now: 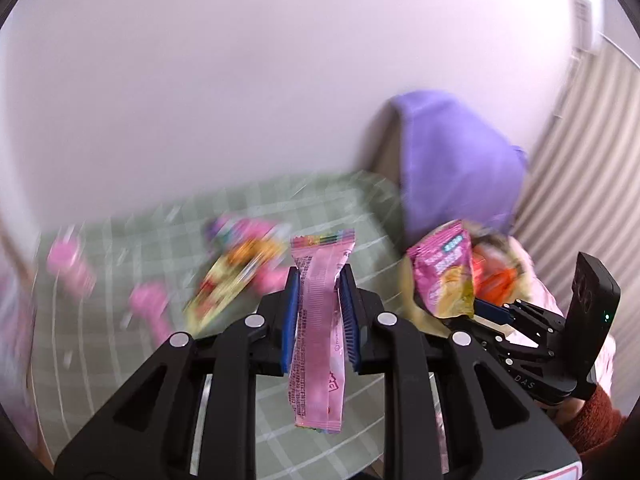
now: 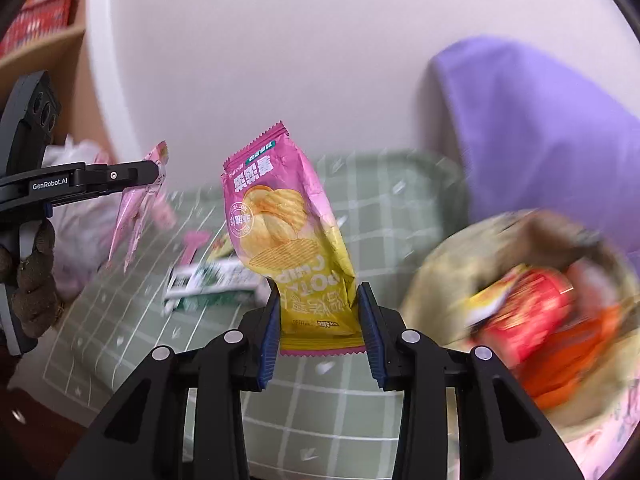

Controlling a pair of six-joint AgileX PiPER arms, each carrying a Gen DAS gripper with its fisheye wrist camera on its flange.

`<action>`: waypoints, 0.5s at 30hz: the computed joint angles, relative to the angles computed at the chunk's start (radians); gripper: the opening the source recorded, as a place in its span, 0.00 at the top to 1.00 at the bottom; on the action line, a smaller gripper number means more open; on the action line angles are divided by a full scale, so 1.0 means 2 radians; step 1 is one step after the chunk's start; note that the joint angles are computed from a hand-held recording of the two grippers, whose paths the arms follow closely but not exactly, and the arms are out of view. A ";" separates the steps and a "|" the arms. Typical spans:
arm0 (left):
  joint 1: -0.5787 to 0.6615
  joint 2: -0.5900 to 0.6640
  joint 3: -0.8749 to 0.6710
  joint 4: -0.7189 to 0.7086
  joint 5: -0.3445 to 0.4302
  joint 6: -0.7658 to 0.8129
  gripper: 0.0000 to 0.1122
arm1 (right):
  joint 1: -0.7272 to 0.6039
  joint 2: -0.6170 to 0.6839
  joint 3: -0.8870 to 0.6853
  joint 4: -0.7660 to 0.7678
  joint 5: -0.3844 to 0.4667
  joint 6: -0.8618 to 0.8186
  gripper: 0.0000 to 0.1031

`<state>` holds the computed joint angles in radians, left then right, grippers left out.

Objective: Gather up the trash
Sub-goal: 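Carry the candy stick and chips bag into the trash bag with both grippers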

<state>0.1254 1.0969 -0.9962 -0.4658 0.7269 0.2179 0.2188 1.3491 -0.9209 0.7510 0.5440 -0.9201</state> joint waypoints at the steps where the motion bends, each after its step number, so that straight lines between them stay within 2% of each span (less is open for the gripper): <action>1: -0.020 0.010 -0.020 0.001 -0.007 -0.001 0.83 | -0.017 -0.010 -0.010 -0.004 0.008 0.004 0.66; 7: -0.124 0.106 -0.141 -0.047 -0.026 0.027 0.83 | -0.144 -0.055 -0.051 -0.003 0.031 -0.003 0.66; 11: -0.193 0.188 -0.214 -0.060 -0.036 0.037 0.83 | -0.254 -0.056 -0.080 0.022 0.068 -0.015 0.66; 15: -0.237 0.272 -0.275 -0.095 -0.036 0.056 0.83 | -0.327 -0.042 -0.098 0.025 0.100 -0.019 0.66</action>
<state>-0.3476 1.6418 -1.5465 -0.6553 0.6543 0.3296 -0.4354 1.2645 -1.1177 0.8001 0.7441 -0.9581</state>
